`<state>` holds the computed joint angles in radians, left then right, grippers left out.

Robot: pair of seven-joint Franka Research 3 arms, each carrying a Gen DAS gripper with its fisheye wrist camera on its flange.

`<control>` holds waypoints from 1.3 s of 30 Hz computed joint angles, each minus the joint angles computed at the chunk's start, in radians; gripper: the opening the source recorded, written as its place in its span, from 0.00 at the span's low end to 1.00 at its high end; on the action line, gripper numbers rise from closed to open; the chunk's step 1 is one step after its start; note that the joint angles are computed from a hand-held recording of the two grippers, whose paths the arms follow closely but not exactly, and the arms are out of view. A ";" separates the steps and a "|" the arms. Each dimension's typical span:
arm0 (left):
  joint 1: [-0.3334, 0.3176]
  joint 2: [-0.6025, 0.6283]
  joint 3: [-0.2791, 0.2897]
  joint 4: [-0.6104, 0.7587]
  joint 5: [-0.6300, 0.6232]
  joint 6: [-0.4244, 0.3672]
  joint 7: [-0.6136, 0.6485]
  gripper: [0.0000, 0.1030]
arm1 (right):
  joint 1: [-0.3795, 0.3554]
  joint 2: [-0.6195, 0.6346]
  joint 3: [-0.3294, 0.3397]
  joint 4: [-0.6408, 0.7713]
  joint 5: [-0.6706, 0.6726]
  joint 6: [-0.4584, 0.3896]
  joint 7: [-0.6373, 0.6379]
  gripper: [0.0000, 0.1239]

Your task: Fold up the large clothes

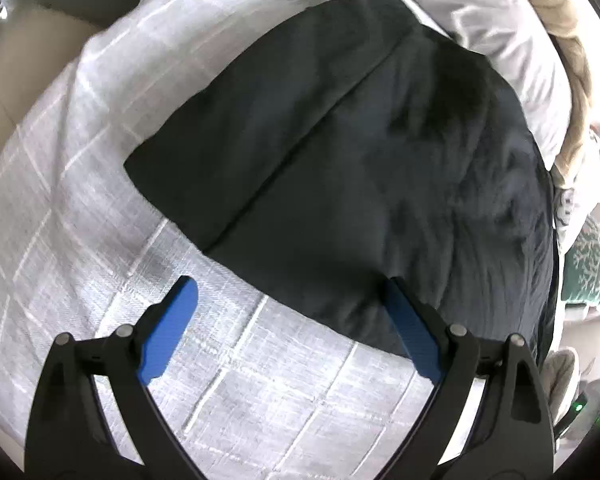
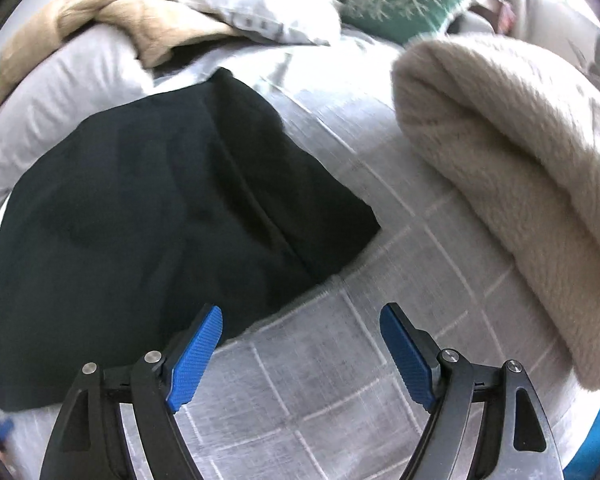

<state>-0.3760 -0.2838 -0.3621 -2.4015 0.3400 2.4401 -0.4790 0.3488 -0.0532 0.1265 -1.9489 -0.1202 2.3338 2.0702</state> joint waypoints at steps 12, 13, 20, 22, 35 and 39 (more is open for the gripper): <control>0.163 0.005 -0.114 -0.080 0.482 0.191 -0.529 0.86 | -0.014 0.032 -0.031 -0.064 0.325 0.142 -0.198 0.67; 0.169 0.011 -0.122 -0.077 0.529 0.177 -0.588 0.85 | -0.015 0.032 -0.030 -0.070 0.331 0.159 -0.212 0.67; 0.120 0.012 -0.090 -0.075 0.638 0.087 -0.758 0.64 | -0.011 0.047 -0.026 -0.094 0.420 0.274 -0.284 0.65; 0.104 0.009 -0.080 -0.076 0.649 0.073 -0.771 0.51 | -0.007 0.056 -0.024 -0.083 0.591 0.280 -0.407 0.40; 0.008 -0.137 -0.064 -0.047 0.483 -0.055 -0.526 0.24 | -0.010 -0.089 -0.019 -0.123 0.525 0.273 -0.386 0.12; -0.036 -0.174 -0.063 -0.057 0.296 -0.105 -0.421 0.27 | -0.033 -0.161 0.006 -0.120 0.347 0.062 -0.299 0.14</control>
<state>-0.4120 -0.4574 -0.4250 -2.4589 0.6361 2.3348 -0.8997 0.3157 -0.2139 0.1328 -2.0694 0.2273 2.3957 1.7716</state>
